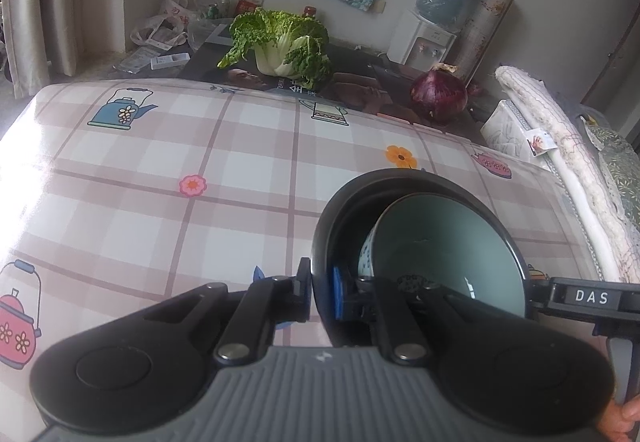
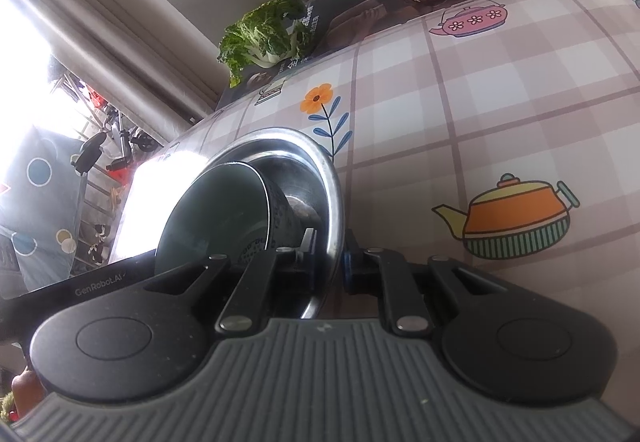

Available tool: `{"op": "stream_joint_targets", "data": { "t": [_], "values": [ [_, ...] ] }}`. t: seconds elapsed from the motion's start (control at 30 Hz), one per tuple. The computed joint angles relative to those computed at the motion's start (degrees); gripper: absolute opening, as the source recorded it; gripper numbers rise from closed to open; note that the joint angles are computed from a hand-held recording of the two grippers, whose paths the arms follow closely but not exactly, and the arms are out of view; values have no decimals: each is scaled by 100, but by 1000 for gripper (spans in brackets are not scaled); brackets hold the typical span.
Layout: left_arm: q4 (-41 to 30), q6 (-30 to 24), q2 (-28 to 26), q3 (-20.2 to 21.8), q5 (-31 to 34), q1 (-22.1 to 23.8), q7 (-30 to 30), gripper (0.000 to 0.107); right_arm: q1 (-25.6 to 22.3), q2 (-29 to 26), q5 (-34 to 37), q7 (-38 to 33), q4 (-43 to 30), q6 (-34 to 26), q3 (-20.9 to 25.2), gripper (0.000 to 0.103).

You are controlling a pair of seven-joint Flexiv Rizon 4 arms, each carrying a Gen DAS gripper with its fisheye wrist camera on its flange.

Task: Organize plates and bowls
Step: 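Lift the steel bowl with both tools and carry it toward the plate stack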

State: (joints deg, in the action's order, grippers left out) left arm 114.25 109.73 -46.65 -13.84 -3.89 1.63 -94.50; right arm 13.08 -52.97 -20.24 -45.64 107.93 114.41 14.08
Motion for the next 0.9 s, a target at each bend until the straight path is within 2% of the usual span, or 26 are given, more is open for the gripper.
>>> {"op": "stream_joint_targets", "data": {
  "t": [0.9],
  "values": [
    [81,82,199,132,-53,-152,-132,9,11,115,8,20,98,129,-39,12]
  ]
}}
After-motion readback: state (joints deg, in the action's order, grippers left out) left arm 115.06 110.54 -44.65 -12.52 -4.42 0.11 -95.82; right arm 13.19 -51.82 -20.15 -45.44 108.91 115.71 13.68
